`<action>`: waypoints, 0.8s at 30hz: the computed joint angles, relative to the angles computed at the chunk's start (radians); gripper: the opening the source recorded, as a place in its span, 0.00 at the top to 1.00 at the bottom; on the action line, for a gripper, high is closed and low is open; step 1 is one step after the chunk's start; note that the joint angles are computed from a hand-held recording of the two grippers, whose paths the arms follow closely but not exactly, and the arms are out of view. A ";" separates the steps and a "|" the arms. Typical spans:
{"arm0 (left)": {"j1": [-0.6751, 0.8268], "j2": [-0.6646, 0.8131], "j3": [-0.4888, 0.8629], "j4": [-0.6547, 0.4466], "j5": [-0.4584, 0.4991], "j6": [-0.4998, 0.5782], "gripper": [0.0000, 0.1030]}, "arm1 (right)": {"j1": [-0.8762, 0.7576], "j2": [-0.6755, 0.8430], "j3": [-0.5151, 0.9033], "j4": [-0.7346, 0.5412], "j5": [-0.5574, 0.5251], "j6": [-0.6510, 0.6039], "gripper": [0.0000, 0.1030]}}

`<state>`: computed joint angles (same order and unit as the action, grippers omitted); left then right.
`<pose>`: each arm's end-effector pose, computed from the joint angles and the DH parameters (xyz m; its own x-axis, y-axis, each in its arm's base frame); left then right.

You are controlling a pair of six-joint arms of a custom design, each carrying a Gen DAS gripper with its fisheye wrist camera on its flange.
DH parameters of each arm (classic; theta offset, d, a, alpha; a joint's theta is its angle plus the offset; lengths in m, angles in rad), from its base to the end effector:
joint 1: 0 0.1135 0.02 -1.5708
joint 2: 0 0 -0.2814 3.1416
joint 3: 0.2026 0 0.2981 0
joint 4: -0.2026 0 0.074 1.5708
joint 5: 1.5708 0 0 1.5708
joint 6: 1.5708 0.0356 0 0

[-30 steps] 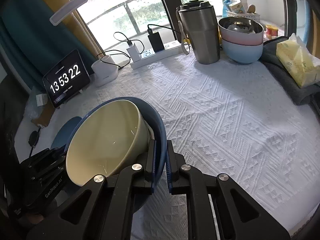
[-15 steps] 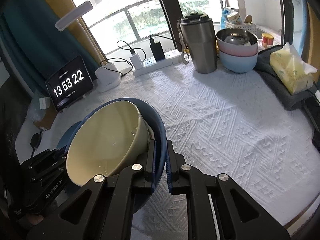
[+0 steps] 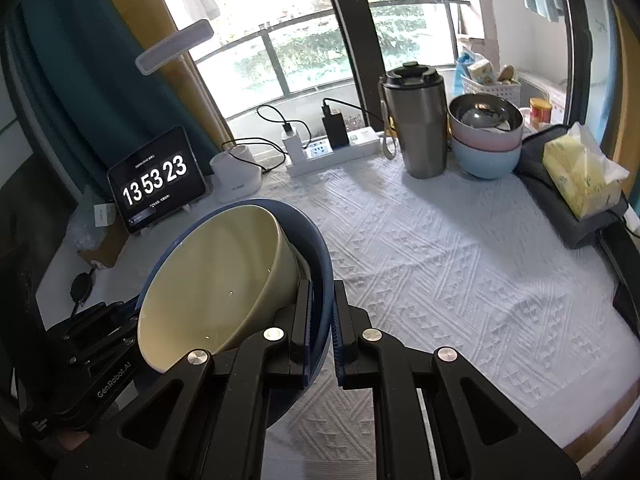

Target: Organize plates and bowls

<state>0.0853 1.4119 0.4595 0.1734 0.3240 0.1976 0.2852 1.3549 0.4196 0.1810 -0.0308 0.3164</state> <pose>0.2703 0.0117 0.1125 -0.6579 0.1305 -0.7417 0.2796 0.9568 -0.0796 0.2503 0.0745 0.1139 -0.7187 0.1134 -0.6860 -0.0832 0.9655 0.2468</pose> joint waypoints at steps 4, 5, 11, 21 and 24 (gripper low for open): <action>0.044 -0.009 0.005 -0.013 0.031 0.013 0.87 | 0.036 0.000 0.020 -0.016 0.023 0.008 0.88; 0.056 -0.010 0.007 -0.017 0.039 0.017 0.87 | 0.046 0.000 0.025 -0.020 0.029 0.011 0.88; 0.115 -0.011 0.017 -0.038 0.072 0.037 0.87 | 0.103 0.025 0.064 -0.034 0.061 0.026 0.88; 0.225 0.035 0.052 -0.059 0.124 0.084 0.87 | 0.193 0.114 0.148 -0.046 0.102 0.050 0.88; 0.258 0.056 0.065 -0.060 0.139 0.097 0.87 | 0.216 0.147 0.176 -0.047 0.110 0.056 0.88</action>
